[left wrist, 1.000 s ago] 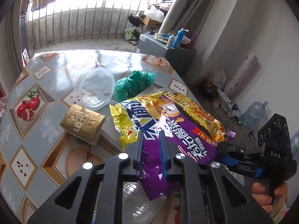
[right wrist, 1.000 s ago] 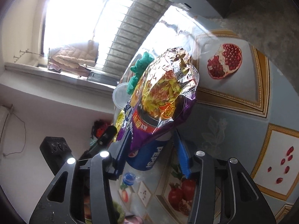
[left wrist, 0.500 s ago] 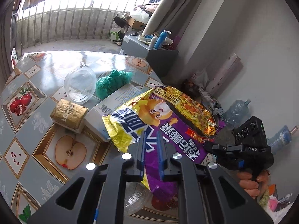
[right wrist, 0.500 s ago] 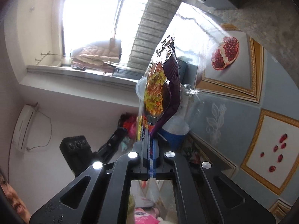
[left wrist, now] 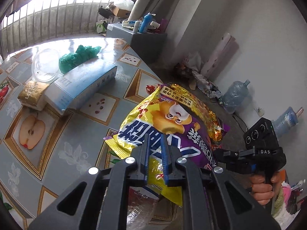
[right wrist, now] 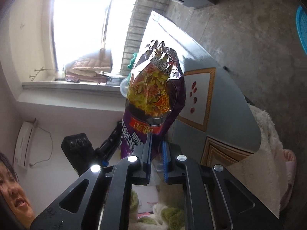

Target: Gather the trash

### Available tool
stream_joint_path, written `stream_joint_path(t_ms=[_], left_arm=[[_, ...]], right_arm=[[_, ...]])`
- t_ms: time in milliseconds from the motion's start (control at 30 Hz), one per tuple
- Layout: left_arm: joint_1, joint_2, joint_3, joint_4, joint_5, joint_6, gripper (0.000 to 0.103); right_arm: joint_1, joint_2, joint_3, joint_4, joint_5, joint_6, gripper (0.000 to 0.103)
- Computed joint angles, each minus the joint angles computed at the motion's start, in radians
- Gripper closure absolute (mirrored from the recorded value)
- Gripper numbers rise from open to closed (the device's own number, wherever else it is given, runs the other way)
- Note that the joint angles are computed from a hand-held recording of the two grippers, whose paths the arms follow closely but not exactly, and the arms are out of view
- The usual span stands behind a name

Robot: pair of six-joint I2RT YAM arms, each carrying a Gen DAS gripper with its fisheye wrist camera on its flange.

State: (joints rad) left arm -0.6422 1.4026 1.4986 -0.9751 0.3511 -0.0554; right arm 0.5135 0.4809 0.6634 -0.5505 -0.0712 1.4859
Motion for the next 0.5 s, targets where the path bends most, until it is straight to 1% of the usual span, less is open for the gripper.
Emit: stream_joint_path(t_ms=[100,167,200,233,267,333,400,433,467,500], left_arm=[[0.008,0.007,0.005,0.000,0.006,-0.011,0.092],[0.011,0.006,0.003,-0.001,0.004,-0.014,0.092],[0.017,0.005,0.001,-0.001,0.009,-0.015,0.092],[0.024,0.001,-0.002,-0.004,0.016,-0.014,0.092],[0.028,0.001,-0.003,-0.005,0.016,-0.015,0.092],[0.037,0.001,-0.003,-0.007,0.018,-0.016,0.092],[0.058,0.001,-0.003,-0.010,0.032,-0.011,0.092],[0.069,-0.008,-0.012,-0.005,0.042,-0.009,0.092],[0.089,-0.019,-0.022,-0.001,0.065,-0.005,0.092],[0.104,-0.026,-0.027,0.000,0.081,-0.002,0.092]], right_arm=[[0.066,0.002,-0.035,0.075,0.095,0.060,0.085],[0.093,0.005,-0.053,0.113,0.136,0.078,0.084],[0.107,-0.011,-0.067,0.125,0.156,0.093,0.082],[0.118,-0.054,-0.077,0.101,0.172,0.106,0.081],[0.124,-0.053,-0.085,0.122,0.184,0.114,0.081],[0.152,-0.068,-0.091,0.123,0.214,0.120,0.081],[0.132,-0.029,-0.068,0.134,0.193,0.096,0.092],[0.110,0.001,-0.047,0.133,0.169,0.081,0.093],[0.090,0.030,-0.029,0.138,0.143,0.067,0.096],[0.092,0.043,-0.011,0.130,0.142,0.056,0.098]])
